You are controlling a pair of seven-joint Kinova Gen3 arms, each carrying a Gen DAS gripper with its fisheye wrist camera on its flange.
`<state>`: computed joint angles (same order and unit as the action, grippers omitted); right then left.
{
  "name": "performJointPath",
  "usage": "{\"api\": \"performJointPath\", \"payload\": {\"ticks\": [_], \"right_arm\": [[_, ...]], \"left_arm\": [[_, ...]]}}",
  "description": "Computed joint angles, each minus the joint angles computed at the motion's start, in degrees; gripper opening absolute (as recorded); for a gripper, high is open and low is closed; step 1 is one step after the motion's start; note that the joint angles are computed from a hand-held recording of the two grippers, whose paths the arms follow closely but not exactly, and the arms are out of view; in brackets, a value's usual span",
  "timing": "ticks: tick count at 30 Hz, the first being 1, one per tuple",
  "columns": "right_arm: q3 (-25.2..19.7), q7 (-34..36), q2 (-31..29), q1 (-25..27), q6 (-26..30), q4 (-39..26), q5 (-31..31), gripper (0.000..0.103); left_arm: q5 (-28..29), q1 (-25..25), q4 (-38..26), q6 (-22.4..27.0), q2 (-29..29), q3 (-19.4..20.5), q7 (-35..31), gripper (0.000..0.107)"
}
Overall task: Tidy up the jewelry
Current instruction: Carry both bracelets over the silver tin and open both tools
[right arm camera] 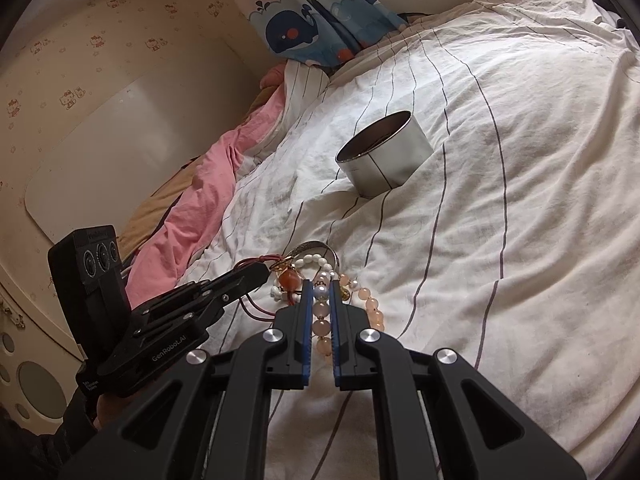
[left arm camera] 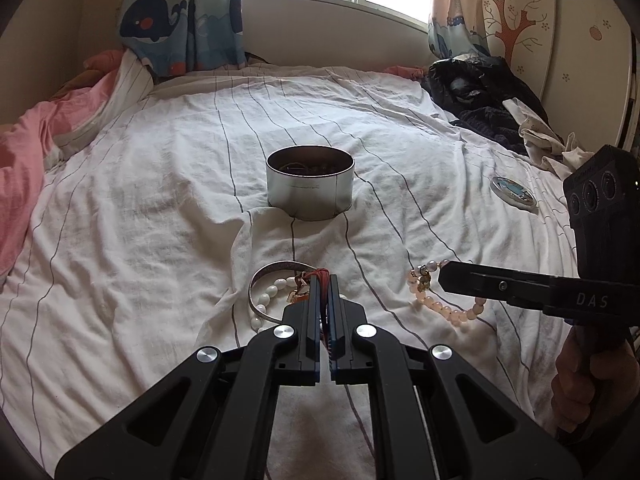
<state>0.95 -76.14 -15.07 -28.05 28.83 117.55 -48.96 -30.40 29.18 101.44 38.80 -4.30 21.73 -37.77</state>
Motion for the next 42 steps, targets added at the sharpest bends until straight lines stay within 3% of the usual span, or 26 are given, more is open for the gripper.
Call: {"api": "performJointPath", "payload": {"ticks": [4,8,15,18,21,24,26,28,30,32,33,34,35,37,39,42], "right_arm": [[2.37,3.95,-0.25,-1.49,0.0,-0.16,-3.93,0.009],[-0.43,11.22,0.69,4.79,2.79,-1.53,-11.44,0.008],[-0.13,16.71,3.46,9.23,6.42,-6.51,-15.66,0.009],[-0.2,17.66,5.59,10.76,7.38,-9.46,-16.01,0.009],[-2.7,18.28,8.06,14.41,7.92,-12.39,-16.41,0.009],[-0.09,18.31,11.07,11.96,7.43,-15.35,-16.07,0.009],[1.25,16.44,13.32,10.37,7.05,-17.91,-13.93,0.009],[-1.63,12.17,16.01,12.54,6.82,-21.27,-9.27,0.009],[-2.52,7.76,18.79,12.67,7.73,-24.76,-4.61,0.009],[0.82,4.15,21.59,8.69,8.7,-27.48,0.05,0.013],[3.38,2.65,22.37,6.03,8.46,-28.04,2.38,0.018],[5.83,1.11,22.57,3.38,7.48,-27.88,4.71,0.033],[7.9,-0.8,22.08,0.8,6.0,-26.95,7.04,0.039],[8.86,-4.74,19.64,-1.66,4.05,-24.95,11.7,0.039],[5.57,-6.77,16.72,-0.39,3.34,-22.92,16.36,0.041],[-2.39,-12.03,13.59,4.15,6.96,-21.27,22.85,0.043]], "left_arm": [[3.88,0.09,-0.08,-2.35,-0.6,-2.32,-2.55,0.003],[9.43,-1.45,-1.28,-4.52,-0.97,-3.79,-7.73,0.003],[21.35,-4.12,-7.02,-6.32,0.88,-7.69,-20.74,0.003],[27.3,-5.36,-11.12,-7.26,3.58,-9.06,-26.78,0.003],[34.27,-10.66,-15.34,-9.02,7.43,-5.48,-33.21,0.003],[36.06,-9.42,-22.12,-5.66,13.55,-7.32,-34.36,0.006],[32.59,-4.92,-26.79,-1.0,18.14,-12.63,-30.85,0.025],[29.21,-2.75,-29.43,3.31,20.62,-15.7,-26.55,0.031],[26.92,-2.84,-28.49,4.49,20.06,-16.26,-24.42,0.036],[24.99,-2.99,-26.07,4.52,18.31,-16.72,-23.34,0.045],[25.36,-3.87,-25.04,5.08,17.38,-16.24,-24.11,0.045],[25.82,-4.68,-24.21,5.89,16.48,-15.71,-25.44,0.045],[25.69,-5.08,-23.31,6.84,15.54,-15.2,-26.58,0.046],[27.18,-5.23,-20.86,8.18,13.36,-15.26,-30.25,0.046],[30.79,-7.9,-18.26,9.13,11.49,-12.89,-34.89,0.046],[33.55,-7.89,-13.66,7.09,8.37,-11.93,-40.25,0.046]]}}
